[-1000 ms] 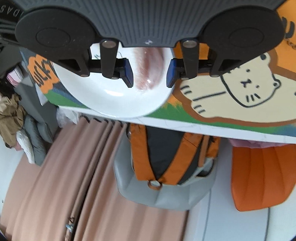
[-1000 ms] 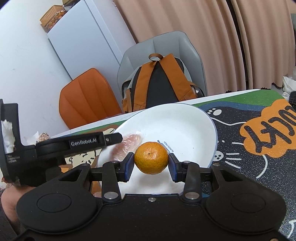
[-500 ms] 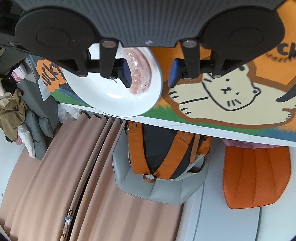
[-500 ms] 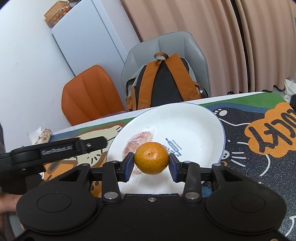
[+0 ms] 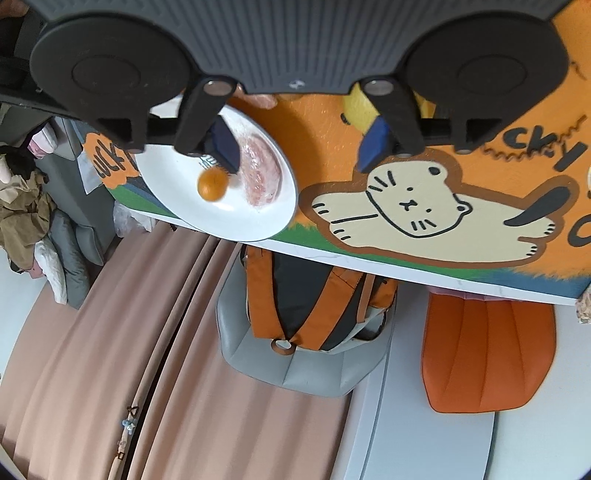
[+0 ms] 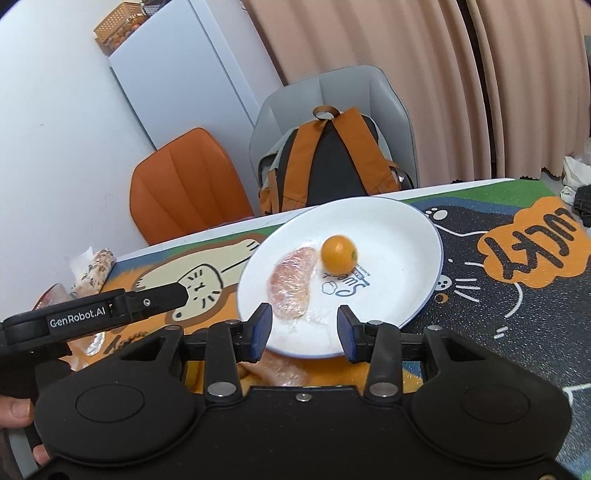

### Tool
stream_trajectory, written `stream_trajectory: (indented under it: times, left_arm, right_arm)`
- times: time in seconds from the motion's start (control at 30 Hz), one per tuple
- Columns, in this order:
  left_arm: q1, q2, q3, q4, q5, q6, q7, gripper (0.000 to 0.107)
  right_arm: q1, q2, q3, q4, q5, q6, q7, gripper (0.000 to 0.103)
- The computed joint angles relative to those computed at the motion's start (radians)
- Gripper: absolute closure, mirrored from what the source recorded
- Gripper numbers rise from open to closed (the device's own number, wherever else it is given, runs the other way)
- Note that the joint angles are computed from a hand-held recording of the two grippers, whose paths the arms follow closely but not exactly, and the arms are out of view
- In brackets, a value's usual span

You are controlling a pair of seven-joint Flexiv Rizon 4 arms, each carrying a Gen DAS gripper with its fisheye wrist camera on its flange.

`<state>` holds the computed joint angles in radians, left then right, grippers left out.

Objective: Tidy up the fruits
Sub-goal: 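Lower both held fruits onto the white plate and open both tools, then withdraw both tools from the plate back over the remaining fruit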

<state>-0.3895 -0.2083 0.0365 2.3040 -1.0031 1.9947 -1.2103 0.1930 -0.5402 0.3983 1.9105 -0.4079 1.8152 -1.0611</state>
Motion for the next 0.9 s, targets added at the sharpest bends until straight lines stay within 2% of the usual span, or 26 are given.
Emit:
stream_trajectory:
  times: [0.13,0.23,0.33,0.6,0.9]
  left_arm:
    - [-0.047,0.020,-0.008,0.014,-0.107,0.041,0.078,0.022]
    - [-0.042,0.045,-0.043,0.039,-0.143,0.070,0.098,0.016]
    - [-0.034,0.076,-0.075,0.065,-0.171,0.082,0.119,0.013]
    - [-0.025,0.164,-0.130,0.155,-0.174,0.120,0.093,0.011]
    - [-0.075,0.254,-0.204,0.244,-0.279,0.207,0.119,0.008]
  right_arm:
    - [0.011,0.042,-0.016,0.042,0.012,0.022,0.000,0.063]
    - [0.003,0.067,-0.012,0.073,0.009,0.036,0.008,0.062]
    - [0.007,0.097,-0.024,0.108,0.013,0.054,0.020,0.055]
    - [0.063,0.177,-0.092,0.211,0.031,0.122,0.038,0.039]
    - [0.158,0.279,-0.164,0.345,0.111,0.219,-0.002,0.026]
